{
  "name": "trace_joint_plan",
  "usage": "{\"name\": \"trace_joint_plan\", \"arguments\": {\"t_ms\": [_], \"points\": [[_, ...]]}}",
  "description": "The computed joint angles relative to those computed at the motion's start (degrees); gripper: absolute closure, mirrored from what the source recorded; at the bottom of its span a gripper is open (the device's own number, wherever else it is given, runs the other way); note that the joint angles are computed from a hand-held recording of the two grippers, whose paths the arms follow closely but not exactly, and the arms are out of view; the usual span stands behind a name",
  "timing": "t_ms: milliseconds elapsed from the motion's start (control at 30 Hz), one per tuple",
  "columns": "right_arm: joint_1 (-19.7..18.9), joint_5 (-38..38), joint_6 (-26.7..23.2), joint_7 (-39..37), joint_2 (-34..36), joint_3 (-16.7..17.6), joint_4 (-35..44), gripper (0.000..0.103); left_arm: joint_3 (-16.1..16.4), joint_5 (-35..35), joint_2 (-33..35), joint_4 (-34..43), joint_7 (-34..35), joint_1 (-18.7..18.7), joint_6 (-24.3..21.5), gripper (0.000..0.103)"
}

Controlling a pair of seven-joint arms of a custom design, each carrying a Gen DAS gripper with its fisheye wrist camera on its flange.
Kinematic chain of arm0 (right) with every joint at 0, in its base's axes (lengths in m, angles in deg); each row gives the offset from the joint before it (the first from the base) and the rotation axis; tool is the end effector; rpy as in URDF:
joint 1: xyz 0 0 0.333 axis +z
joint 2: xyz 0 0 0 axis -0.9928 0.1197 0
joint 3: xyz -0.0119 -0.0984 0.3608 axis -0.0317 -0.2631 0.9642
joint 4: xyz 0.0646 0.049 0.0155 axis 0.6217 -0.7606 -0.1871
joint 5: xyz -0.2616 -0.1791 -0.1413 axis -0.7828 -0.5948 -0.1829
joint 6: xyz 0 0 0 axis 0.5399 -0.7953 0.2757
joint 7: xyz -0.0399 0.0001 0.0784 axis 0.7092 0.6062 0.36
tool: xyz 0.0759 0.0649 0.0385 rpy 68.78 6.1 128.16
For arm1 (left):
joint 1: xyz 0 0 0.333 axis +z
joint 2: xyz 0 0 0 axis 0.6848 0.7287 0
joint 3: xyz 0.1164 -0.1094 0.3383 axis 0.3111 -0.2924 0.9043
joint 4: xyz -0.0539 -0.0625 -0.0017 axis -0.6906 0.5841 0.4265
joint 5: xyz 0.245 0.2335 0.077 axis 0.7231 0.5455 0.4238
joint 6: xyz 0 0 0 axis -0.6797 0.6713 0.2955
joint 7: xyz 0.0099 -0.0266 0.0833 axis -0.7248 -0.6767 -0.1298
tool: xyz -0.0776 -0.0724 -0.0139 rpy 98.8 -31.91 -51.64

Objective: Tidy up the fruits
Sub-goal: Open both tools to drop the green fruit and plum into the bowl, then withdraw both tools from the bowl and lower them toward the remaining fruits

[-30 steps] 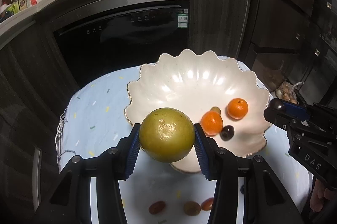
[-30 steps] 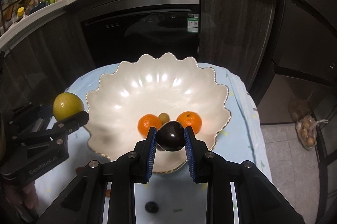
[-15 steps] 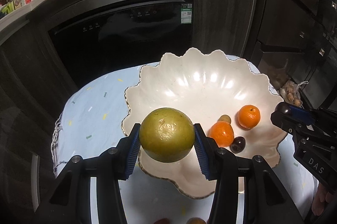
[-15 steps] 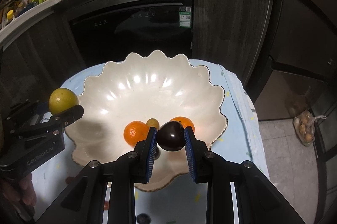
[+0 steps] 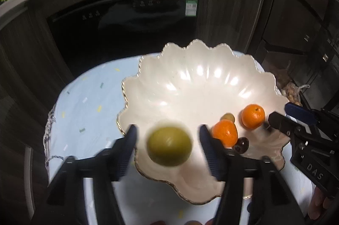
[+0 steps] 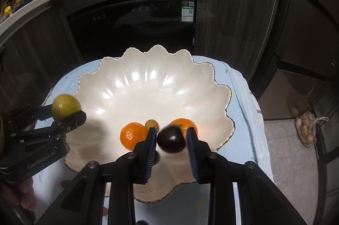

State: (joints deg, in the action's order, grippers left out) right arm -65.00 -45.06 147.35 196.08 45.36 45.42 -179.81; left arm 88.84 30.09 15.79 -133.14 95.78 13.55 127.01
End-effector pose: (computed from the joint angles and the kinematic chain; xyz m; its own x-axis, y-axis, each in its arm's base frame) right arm 0.6843 0.2428 0.4870 0.1161 -0.9928 -0.0294 -0.7673 -0.0709 -0.6373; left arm 0.6869 -0.3809 0.4791 -0.1379 -0.9904 0.0019 -0.7759 0.1069 -0.6217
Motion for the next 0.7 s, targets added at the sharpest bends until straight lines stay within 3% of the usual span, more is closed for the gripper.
{"name": "trace_joint_plan", "arguments": {"t_ms": [33,100,200,233,300,700], "points": [[0.4,-0.5,0.5,0.7,-0.2,-0.6,-0.3,0.055,0.8,0.7,-0.4,-0.5,-0.9,-0.5,0.6,0.029],[1.1,-1.5,0.7,2.0,-0.4,-1.6,-0.3,0.044,1.0,1.3,-0.7,-0.7,-1.2,-0.6,0.9,0.029],[1.4,-2.5,0.5,3.1,-0.7,-2.2,-0.1,0.043,1.4,2.2,-1.3,-1.1,-1.7,-0.8,0.9,0.025],[1.5,-2.8,0.3,3.5,-0.8,-2.3,-0.1,0.041,1.7,2.6,-1.6,-1.4,-2.2,-0.9,1.0,0.019],[2.1,-4.0,0.6,4.8,-1.1,-3.1,-0.3,0.033,2.2,3.7,-2.3,-2.4,-3.6,-1.3,1.7,0.014],[2.8,-8.7,1.6,10.1,-4.0,-4.1,-3.3,0.031,2.8,9.8,-6.3,-7.1,-9.3,-2.3,2.8,0.010]]}}
